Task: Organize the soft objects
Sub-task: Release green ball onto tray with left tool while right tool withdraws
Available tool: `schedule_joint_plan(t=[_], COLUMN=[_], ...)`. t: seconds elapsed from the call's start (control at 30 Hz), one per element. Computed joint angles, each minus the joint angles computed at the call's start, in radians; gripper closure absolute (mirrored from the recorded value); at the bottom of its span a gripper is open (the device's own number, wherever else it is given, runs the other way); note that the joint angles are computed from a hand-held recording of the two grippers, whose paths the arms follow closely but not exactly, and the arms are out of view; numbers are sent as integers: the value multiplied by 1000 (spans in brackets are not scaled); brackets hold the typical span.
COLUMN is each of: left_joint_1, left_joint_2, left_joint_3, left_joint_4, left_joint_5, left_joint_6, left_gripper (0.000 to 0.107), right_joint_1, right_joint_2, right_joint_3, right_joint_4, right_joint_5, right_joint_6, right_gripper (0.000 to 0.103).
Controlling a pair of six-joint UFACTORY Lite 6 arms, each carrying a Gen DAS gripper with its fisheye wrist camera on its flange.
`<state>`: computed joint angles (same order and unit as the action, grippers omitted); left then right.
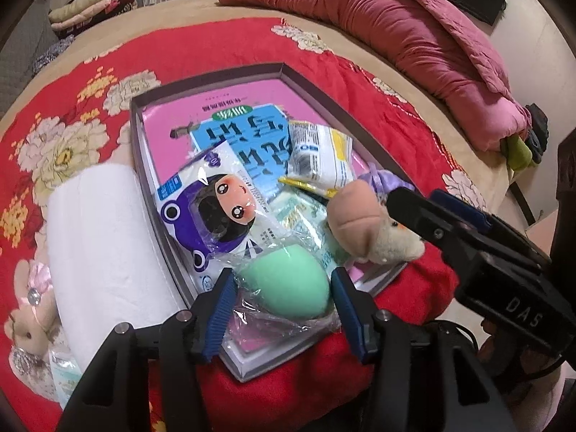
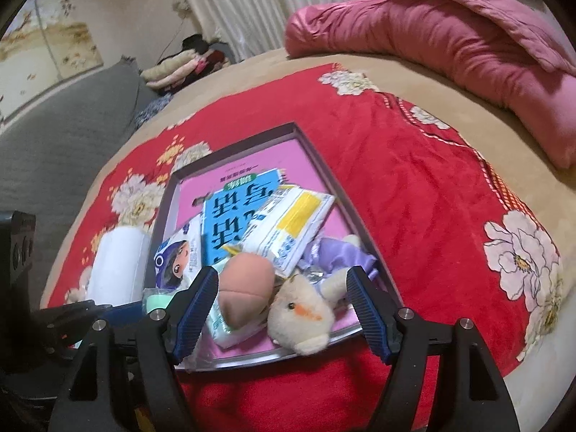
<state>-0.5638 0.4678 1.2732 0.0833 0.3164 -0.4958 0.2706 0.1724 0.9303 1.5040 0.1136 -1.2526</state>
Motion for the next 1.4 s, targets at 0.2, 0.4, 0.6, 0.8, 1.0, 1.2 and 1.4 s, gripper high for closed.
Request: schedule_joint_plan(t=[0.2, 0.4, 0.6, 0.8, 1.0, 1.2, 1.4], left_joint_1=[3, 7, 15, 5, 13, 18, 22], left_joint_2=[-7, -27, -44, -49, -94, -143, -185], left_joint_3=[-13, -39, -59, -57, -100, -124, -138], left_joint_4=[-31, -37, -114, -69, -126, -126, -102], left_joint_5=[-7, -21, -49, -59, -92, -107, -120], left_joint_6=[22, 24, 93, 58, 93, 86, 60], left_gripper=[52, 51, 49, 44, 44, 44, 44], right_joint_1=[-20, -24, -41, -44, -41, -40, -43], right_joint_2=[3, 3, -2, -6, -3, -4, -11], right_joint_3=[-1, -5, -18, -22, -20, -22, -30], right_joint_4=[51, 116, 173, 199, 185, 198, 225], right_joint_5=[18, 22, 38, 42, 33, 29, 26], right_joint_6=[-33, -87, -134, -162, -145, -152, -172], right_gripper=[28, 27, 27, 27, 27, 27, 27])
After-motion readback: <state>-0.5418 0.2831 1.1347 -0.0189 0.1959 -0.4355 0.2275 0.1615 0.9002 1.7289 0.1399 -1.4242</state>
